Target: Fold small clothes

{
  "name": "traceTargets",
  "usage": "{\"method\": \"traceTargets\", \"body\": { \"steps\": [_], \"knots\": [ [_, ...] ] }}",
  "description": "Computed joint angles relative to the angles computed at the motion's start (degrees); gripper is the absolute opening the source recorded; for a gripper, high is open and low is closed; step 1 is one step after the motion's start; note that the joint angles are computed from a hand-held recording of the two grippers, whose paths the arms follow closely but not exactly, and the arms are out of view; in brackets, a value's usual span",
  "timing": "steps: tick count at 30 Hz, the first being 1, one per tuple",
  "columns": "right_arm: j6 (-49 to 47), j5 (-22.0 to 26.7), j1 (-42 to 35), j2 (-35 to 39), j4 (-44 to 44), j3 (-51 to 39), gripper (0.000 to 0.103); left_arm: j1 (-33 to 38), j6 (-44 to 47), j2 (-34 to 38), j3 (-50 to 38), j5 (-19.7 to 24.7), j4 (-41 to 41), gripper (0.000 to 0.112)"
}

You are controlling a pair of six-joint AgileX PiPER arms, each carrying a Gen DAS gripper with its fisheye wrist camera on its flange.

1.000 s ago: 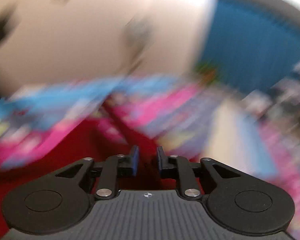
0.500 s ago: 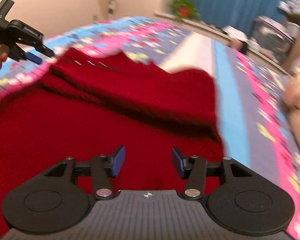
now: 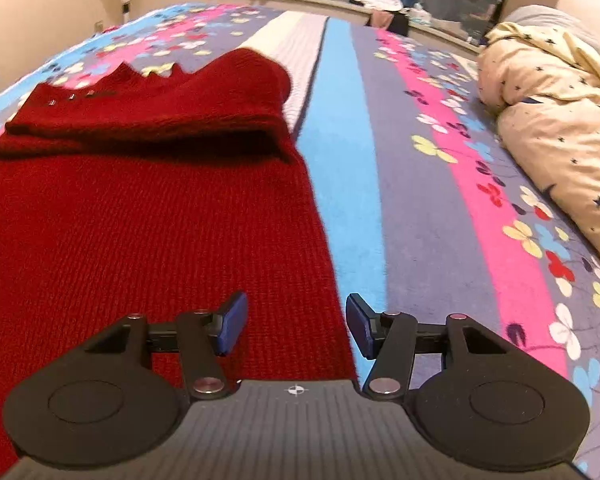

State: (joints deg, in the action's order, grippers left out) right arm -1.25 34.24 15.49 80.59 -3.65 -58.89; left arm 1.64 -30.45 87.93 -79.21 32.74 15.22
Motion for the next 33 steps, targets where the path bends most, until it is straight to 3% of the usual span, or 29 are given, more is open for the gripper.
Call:
{"method": "traceTargets", "body": {
  "steps": [4,6,8,10,12,14,16,18,21,23,25,33],
  "knots": [
    [5.44,3.90,2.86,3.22,-7.80,-1.66,0.057,2.86,11.05,2.23,1.22,0.55,-11.75,0.002],
    [6.99,3.85,3.29,3.49,-8.63,-1.79,0.057,1.14,12.57,2.93,1.63,-2.24,-10.15,0.014],
    [7.78,4.10,3.31,3.50,-8.67,-1.82,0.058,-0.98,12.26,3.70,2.43,-5.80,-6.89,0.040],
    [8.41,4.04,3.68,3.25,-9.42,-1.43,0.058,-2.75,8.82,5.96,2.66,-8.15,-1.66,0.045],
    [8.41,3.89,3.70,3.48,-10.03,-1.49,0.059,-3.64,9.16,9.34,1.48,-5.77,-0.69,0.049],
    [8.64,4.03,3.78,3.37,-10.26,-1.47,0.060,-3.46,11.87,14.70,-2.34,1.84,-2.82,0.055],
    [8.66,4.12,3.71,3.69,-10.26,-1.76,0.061,-2.46,9.86,15.18,-2.14,2.01,-4.25,0.061],
    [8.75,4.22,3.77,3.89,-10.43,-1.91,0.062,-1.67,11.11,15.62,-3.76,3.20,-6.92,0.060],
    [8.89,4.24,3.89,3.94,-10.73,-1.93,0.062,-2.11,12.75,15.58,-2.60,0.34,-7.39,0.054],
    [8.73,4.19,3.84,3.87,-10.69,-1.85,0.062,-4.19,9.40,15.03,-1.51,-0.76,-0.21,0.032],
    [8.93,4.20,3.87,3.80,-10.74,-1.81,0.062,-5.33,8.21,14.17,-1.07,-0.60,3.33,0.023],
    [9.74,4.17,4.48,3.76,-11.85,-1.62,0.062,-5.05,9.08,5.67,-2.03,0.60,-2.17,0.019]
  ]
}}
